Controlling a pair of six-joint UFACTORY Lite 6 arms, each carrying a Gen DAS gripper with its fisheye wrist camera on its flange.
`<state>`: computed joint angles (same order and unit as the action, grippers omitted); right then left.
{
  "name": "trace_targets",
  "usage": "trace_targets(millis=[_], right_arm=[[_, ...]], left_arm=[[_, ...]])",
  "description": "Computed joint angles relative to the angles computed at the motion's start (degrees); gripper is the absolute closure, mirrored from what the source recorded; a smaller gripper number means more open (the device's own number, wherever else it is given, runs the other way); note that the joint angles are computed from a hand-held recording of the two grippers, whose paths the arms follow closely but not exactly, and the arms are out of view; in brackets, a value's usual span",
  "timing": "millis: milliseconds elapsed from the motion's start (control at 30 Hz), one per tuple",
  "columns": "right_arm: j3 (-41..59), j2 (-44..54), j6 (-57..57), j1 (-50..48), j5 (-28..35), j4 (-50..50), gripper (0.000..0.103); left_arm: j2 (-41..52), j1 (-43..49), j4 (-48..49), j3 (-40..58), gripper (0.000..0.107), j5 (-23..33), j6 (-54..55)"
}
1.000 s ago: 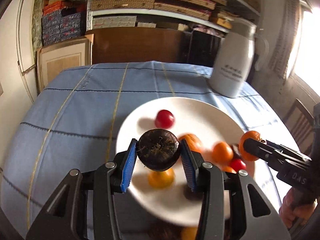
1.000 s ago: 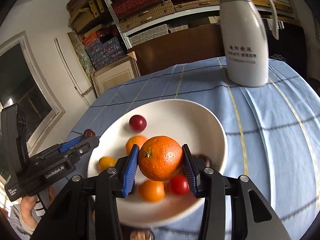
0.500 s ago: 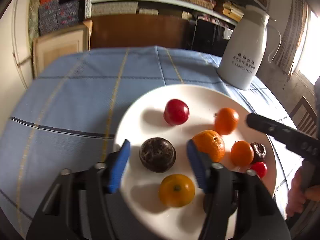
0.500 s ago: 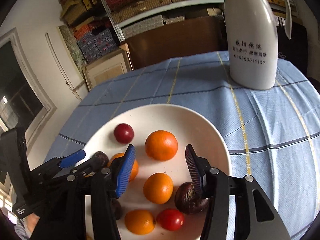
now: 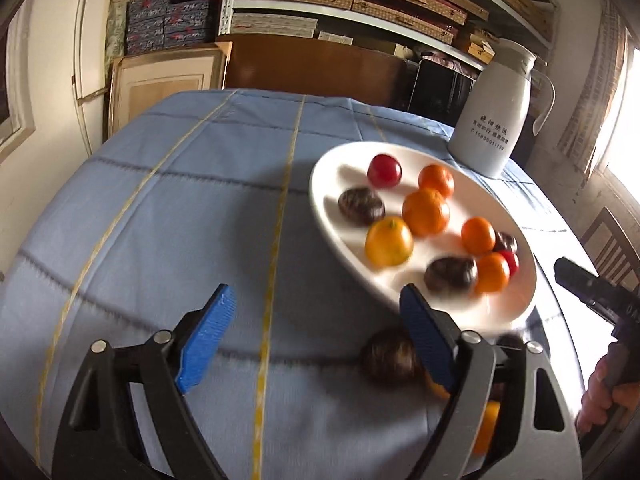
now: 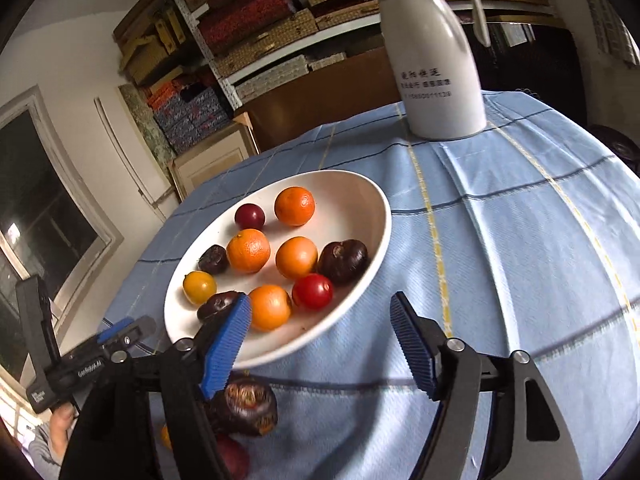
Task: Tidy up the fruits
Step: 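Grasp a dark patterned plum with the left tool while the right tool grasps a dark date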
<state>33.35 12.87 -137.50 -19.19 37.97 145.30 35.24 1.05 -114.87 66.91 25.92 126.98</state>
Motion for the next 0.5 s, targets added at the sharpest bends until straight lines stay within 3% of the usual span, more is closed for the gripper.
trace_targets(millis=[233, 500], right_arm=[[-6.03, -2.2, -2.03, -0.02, 2.59, 1.12, 0.028], [-4.59, -0.52, 0.81, -0.44, 1.72, -1.38, 0.026]], left_arm=[[-3.55, 0.2, -2.97, -7.31, 0.018, 1.01, 6.9], [1.85, -3.57, 9.54, -0.2, 0.015, -4.85, -6.23]])
